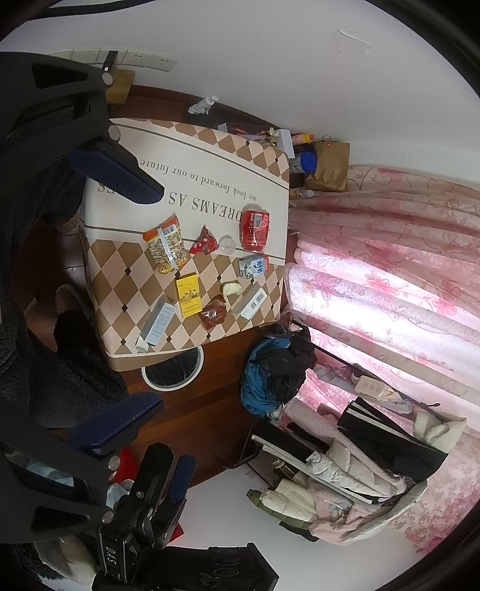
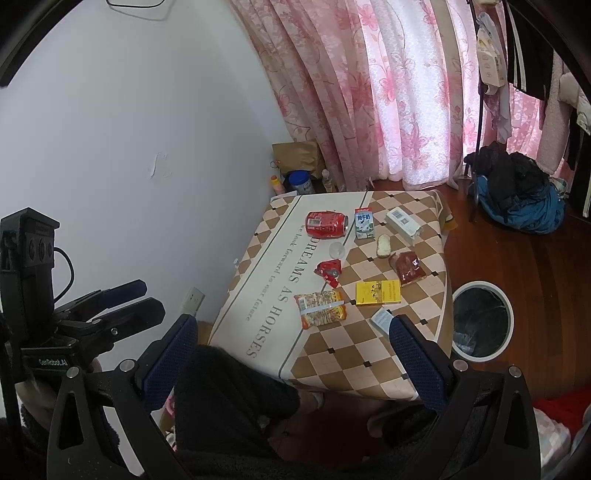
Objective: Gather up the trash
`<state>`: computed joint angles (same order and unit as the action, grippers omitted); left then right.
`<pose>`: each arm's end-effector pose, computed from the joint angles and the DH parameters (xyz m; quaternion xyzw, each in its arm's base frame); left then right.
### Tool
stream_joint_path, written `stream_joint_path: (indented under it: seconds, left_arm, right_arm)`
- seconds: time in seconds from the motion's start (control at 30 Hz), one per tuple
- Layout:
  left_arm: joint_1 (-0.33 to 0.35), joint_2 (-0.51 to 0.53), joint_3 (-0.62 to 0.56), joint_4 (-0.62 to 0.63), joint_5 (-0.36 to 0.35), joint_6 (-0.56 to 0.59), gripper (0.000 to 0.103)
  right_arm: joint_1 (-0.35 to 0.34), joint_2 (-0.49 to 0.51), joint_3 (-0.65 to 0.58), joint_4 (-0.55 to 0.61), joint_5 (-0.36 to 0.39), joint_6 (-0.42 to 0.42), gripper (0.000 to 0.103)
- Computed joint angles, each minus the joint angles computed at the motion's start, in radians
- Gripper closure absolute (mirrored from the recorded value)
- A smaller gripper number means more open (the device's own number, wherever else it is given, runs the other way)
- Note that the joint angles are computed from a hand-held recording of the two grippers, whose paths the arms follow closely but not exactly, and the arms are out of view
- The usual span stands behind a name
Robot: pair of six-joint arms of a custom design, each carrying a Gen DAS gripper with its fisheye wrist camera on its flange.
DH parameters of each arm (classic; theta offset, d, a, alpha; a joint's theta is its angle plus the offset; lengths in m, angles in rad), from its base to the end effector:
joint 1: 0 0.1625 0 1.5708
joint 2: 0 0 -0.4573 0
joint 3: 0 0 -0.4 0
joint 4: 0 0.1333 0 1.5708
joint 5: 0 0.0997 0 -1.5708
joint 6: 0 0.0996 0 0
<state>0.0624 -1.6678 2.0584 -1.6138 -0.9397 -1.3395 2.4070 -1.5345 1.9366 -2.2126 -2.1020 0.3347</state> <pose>-0.3792 -0.2161 0.3558 0.1325 0.9284 -0.2783 0.2073 0.4280 -0.2750 0.4032 0.2073 -0.9358 0.2402 0.1535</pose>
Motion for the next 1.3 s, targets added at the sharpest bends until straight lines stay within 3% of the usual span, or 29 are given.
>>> stream_joint_path:
  seconds: [1.07, 1.3]
  left_arm:
    - [0.012, 0.025, -0.03, -0.011, 0.003, 0.024, 0.0]
    - [0.05, 0.054, -0.003, 0.058, 0.051, -0.053, 0.0]
  right_arm:
    - [-0.005, 0.001, -0.005, -0.001, 0.0, -0.003, 0.0]
    - [-0.024, 0.002, 0.005, -0.003, -0.021, 0.03, 0.0]
